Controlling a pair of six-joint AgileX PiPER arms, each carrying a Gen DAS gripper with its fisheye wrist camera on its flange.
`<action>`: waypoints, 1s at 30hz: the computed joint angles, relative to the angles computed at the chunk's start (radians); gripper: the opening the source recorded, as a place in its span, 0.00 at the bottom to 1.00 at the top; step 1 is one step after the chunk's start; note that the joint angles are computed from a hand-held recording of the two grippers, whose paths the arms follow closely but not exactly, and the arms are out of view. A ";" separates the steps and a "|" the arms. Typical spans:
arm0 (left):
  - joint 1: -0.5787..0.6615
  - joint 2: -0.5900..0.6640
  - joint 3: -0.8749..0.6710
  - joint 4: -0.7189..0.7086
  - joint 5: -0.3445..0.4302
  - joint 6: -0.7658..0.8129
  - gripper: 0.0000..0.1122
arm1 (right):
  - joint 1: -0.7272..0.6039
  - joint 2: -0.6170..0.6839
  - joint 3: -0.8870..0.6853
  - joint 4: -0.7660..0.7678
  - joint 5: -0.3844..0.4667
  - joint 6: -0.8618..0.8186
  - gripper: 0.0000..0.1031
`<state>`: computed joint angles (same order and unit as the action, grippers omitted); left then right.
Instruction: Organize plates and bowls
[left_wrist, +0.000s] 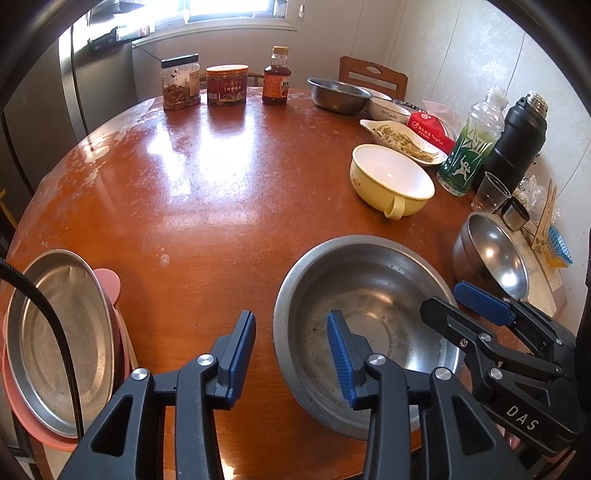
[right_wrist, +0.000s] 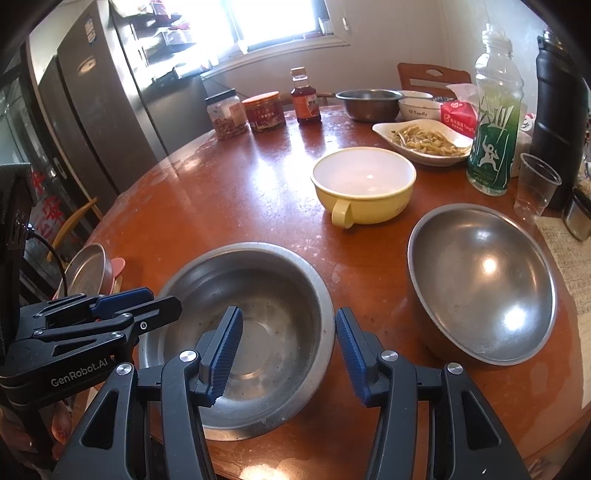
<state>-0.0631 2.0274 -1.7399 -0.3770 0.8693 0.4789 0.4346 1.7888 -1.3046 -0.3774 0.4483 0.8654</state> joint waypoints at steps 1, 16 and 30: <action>0.001 -0.003 0.001 -0.001 0.000 0.000 0.38 | 0.003 -0.006 0.005 -0.020 -0.004 0.018 0.54; -0.005 -0.065 0.051 -0.003 -0.031 -0.007 0.42 | 0.014 -0.086 0.080 -0.262 -0.012 0.247 0.57; -0.093 -0.071 -0.028 0.007 0.005 -0.034 0.44 | -0.084 -0.224 0.211 -0.395 -0.017 0.396 0.58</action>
<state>-0.1563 1.9559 -1.7676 -0.3701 0.8745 0.4450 0.3506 1.5645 -1.0940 -0.7725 0.4312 1.2614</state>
